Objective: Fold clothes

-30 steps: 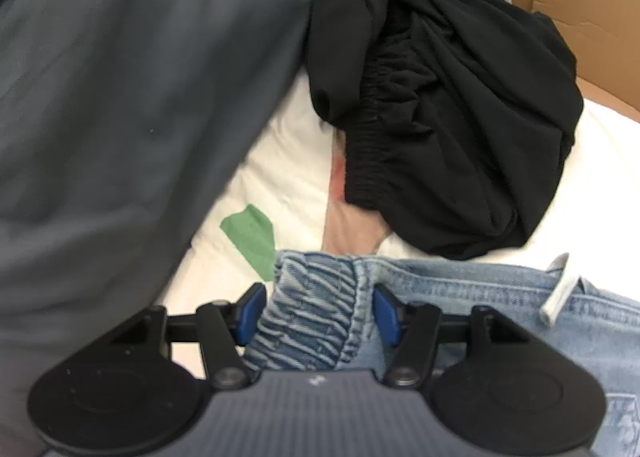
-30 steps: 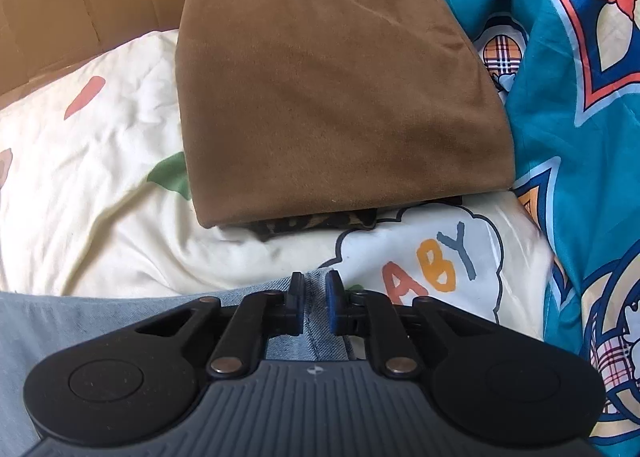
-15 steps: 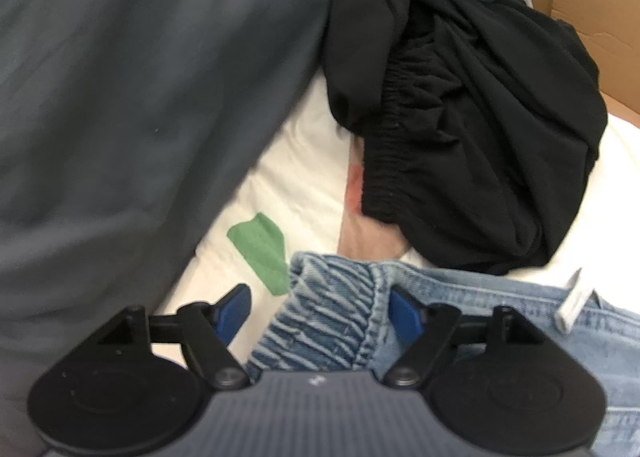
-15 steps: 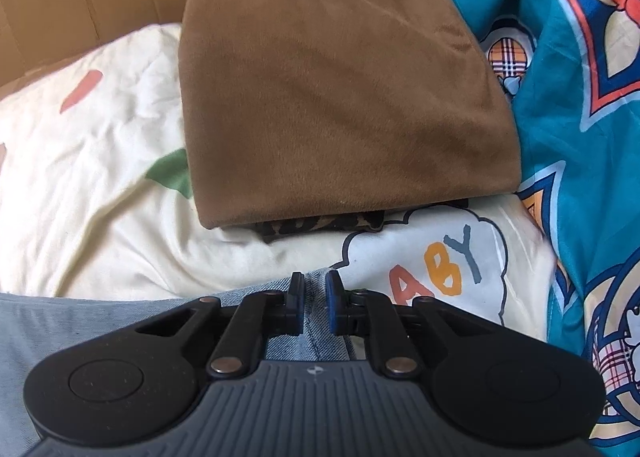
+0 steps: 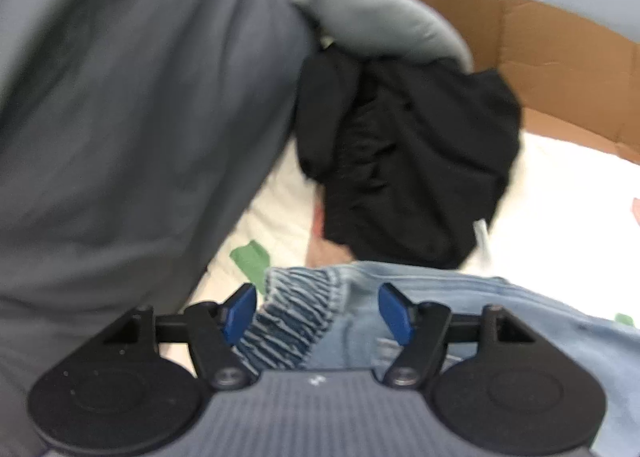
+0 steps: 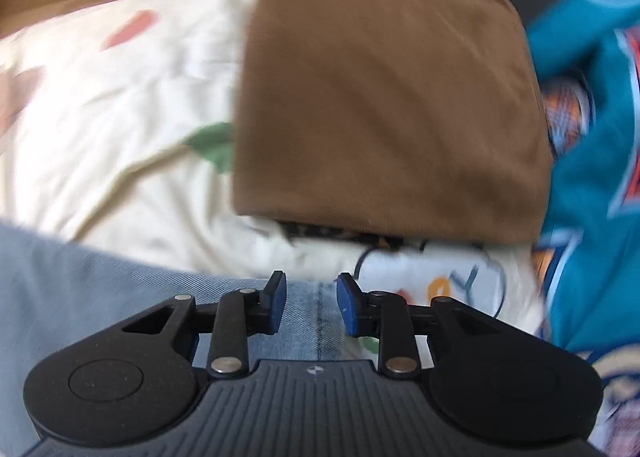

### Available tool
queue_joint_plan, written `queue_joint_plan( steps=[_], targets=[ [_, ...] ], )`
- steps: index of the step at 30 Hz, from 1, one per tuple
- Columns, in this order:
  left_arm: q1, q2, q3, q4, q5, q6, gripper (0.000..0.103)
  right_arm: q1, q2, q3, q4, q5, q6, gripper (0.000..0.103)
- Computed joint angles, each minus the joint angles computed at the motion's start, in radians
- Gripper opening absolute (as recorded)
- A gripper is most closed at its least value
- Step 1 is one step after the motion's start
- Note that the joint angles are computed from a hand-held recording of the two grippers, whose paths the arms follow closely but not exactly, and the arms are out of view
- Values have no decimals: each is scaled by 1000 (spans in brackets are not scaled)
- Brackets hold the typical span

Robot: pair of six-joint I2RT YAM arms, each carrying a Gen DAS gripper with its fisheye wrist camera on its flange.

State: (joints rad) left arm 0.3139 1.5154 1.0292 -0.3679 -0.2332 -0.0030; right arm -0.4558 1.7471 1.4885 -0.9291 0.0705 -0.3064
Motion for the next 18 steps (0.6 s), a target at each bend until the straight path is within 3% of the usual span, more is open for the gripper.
queue_joint_plan(
  steps=[7,9,15,18],
  targets=[
    [-148,-153,-57,-97,-36,-119,71,-3,-21,213,-269,-56,-165,37],
    [-197,-195,-72,-122,-22,-129,69,-6,-26,230,-296,-88,-222,38],
    [-445,-242,-51,-259,-9,-309,68,-45,-54,107,-211,-218,-203,40],
    [-573,-162,-22,-258,2,-406,67,-32,-87,-30,-104,-270,-186,40]
  ],
)
